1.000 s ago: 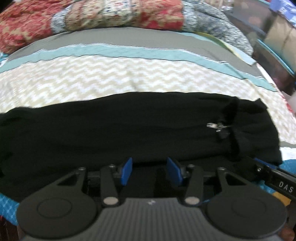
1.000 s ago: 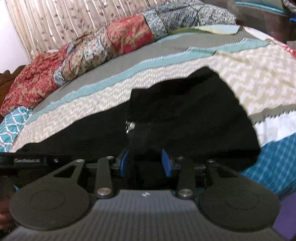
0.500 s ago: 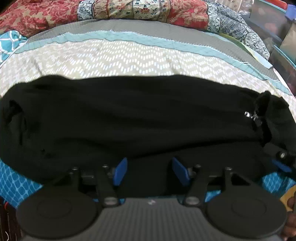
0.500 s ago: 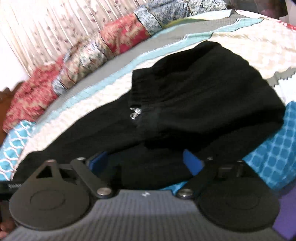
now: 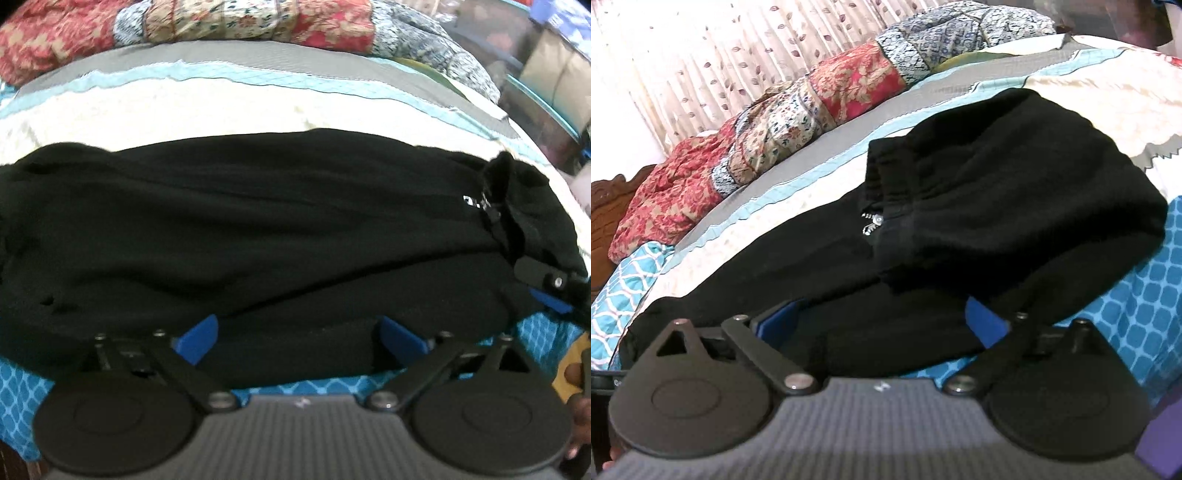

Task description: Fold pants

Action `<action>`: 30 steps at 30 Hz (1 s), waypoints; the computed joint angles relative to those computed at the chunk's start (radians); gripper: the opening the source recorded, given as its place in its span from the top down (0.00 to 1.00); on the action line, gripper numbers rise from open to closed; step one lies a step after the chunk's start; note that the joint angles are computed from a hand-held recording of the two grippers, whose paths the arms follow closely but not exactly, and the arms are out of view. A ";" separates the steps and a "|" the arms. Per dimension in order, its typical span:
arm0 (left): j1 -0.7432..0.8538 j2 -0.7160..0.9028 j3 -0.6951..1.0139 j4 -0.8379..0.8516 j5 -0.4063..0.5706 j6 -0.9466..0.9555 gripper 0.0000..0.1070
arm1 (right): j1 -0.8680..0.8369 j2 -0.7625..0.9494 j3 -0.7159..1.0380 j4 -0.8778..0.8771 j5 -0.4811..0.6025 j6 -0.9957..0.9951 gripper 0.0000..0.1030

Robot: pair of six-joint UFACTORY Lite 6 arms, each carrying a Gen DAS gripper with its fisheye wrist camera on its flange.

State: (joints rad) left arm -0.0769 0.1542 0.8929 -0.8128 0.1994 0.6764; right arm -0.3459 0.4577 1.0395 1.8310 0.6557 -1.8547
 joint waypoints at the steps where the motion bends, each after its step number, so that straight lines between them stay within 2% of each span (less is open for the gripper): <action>1: -0.006 0.001 -0.003 -0.003 -0.008 0.005 0.04 | 0.003 0.002 0.004 -0.006 0.000 0.002 0.00; 6: -0.008 0.001 -0.004 -0.014 -0.003 0.005 0.04 | 0.068 -0.023 -0.014 0.042 -0.089 -0.084 0.00; 10: -0.007 -0.001 -0.026 -0.155 -0.029 0.143 0.04 | 0.128 -0.039 -0.040 0.151 -0.151 -0.175 0.00; 12: -0.022 -0.004 -0.031 -0.082 -0.047 0.088 0.04 | 0.142 -0.041 -0.044 0.178 -0.163 -0.202 0.00; 14: -0.015 -0.010 -0.022 -0.010 -0.023 0.026 0.04 | 0.155 -0.044 -0.047 0.200 -0.179 -0.224 0.00; 15: -0.007 -0.017 -0.011 0.038 0.004 -0.030 0.05 | 0.165 -0.049 -0.050 0.217 -0.193 -0.239 0.00; 17: 0.036 -0.080 -0.023 0.007 0.054 -0.025 0.15 | 0.194 -0.066 -0.057 0.259 -0.242 -0.286 0.01; 19: 0.110 -0.190 -0.079 -0.158 0.105 0.145 0.16 | 0.246 -0.115 -0.092 0.399 -0.314 -0.426 0.14; 20: 0.164 -0.258 -0.119 -0.250 0.141 0.250 0.16 | 0.258 -0.147 -0.116 0.435 -0.323 -0.472 0.25; 23: 0.392 -0.400 -0.218 -0.456 0.299 0.522 0.16 | 0.268 -0.248 -0.188 0.362 -0.270 -0.432 0.44; 27: 0.712 -0.368 -0.239 -0.511 0.451 0.615 0.16 | 0.345 -0.325 -0.205 0.288 -0.253 -0.397 0.73; 30: 0.876 -0.240 -0.185 -0.514 0.498 0.632 0.17 | 0.429 -0.280 -0.126 0.178 -0.270 -0.271 0.80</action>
State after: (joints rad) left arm 0.7994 -0.0857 0.7076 -1.3267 0.6977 1.3079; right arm 0.0829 0.1775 0.9135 2.0087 0.3859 -2.1255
